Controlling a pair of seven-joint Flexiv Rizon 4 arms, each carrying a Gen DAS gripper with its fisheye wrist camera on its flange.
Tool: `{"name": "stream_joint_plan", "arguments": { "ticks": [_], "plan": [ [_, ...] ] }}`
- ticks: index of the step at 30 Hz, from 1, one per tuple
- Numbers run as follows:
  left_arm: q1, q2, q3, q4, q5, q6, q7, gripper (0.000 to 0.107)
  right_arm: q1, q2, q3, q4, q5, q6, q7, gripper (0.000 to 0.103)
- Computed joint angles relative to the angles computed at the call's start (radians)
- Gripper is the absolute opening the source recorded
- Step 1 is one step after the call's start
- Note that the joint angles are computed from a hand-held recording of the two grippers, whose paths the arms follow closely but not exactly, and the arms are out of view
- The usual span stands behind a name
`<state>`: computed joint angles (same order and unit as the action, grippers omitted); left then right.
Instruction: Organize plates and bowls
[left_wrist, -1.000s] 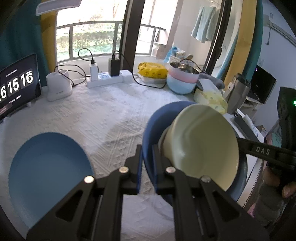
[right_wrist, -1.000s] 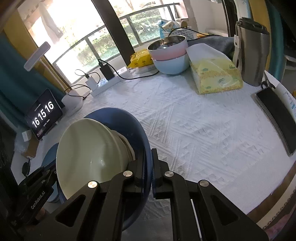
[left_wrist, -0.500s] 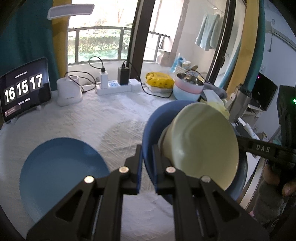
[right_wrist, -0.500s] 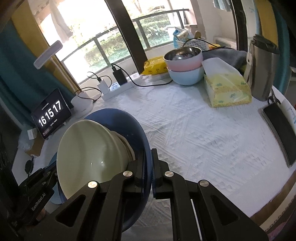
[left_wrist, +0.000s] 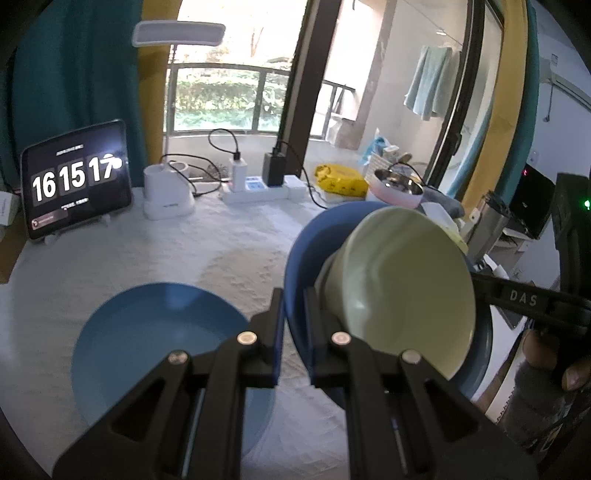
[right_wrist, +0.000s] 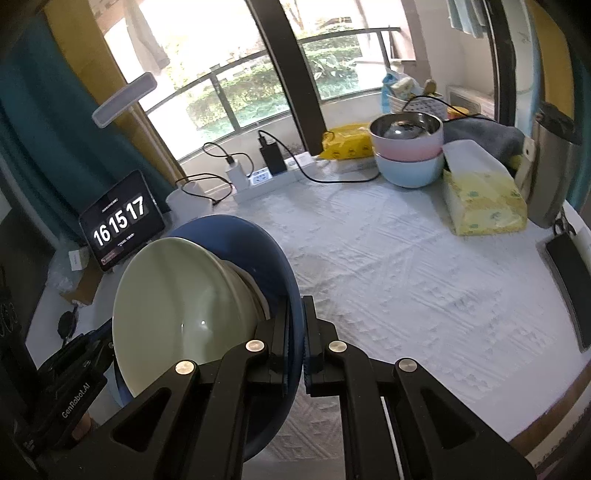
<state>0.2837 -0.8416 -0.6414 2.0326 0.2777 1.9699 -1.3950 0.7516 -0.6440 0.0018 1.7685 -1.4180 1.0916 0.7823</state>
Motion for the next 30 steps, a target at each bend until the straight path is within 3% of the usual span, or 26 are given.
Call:
{"name": "stream_joint_plan", "arguments": {
  "ticks": [21, 30],
  "plan": [
    [0.084, 0.016, 0.016, 0.021, 0.030, 0.040, -0.053, 0.008, 0.070, -0.108, -0.058, -0.185, 0.142, 0.044, -0.211, 0.007],
    [0.110, 0.025, 0.036, 0.020, 0.028, 0.035, -0.079, 0.008, 0.106, -0.180, -0.101, -0.283, 0.256, 0.096, -0.324, 0.007]
  ]
}}
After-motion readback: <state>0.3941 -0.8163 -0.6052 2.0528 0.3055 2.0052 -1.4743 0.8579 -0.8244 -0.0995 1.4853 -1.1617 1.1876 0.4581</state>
